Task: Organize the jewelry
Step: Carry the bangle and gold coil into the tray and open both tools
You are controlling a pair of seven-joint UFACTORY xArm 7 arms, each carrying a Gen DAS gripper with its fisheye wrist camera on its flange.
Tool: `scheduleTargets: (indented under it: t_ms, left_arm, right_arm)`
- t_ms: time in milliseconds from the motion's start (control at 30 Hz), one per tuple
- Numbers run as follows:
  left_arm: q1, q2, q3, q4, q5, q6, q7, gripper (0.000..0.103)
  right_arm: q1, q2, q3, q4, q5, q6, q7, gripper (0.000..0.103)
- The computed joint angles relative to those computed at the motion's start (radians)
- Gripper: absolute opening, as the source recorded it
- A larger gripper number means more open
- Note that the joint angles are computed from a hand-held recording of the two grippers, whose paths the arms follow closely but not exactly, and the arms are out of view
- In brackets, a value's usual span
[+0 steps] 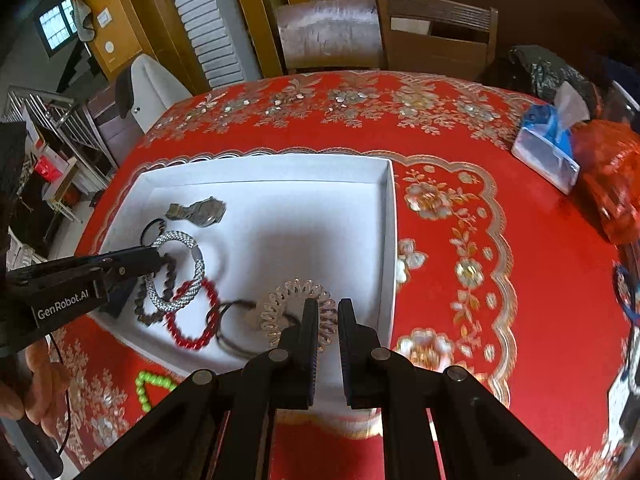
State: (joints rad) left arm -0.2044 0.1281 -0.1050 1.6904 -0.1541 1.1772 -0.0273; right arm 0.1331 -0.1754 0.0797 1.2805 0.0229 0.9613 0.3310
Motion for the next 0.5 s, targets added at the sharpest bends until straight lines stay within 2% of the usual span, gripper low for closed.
scheduleTargets:
  t_ms: [133,500]
  left_arm:
    - [-0.006,0.078,-0.004,0.083,-0.010,0.035,-0.025,0.006]
    - [-0.031,0.199,0.003,0.187,0.054,0.064,-0.093,0.006]
  right_arm:
    - [0.000,0.075,-0.009,0.050,0.019,-0.003,-0.037,0.009]
    - [-0.010,0.186,-0.019,0.111,0.031,0.004,-0.098,0.009]
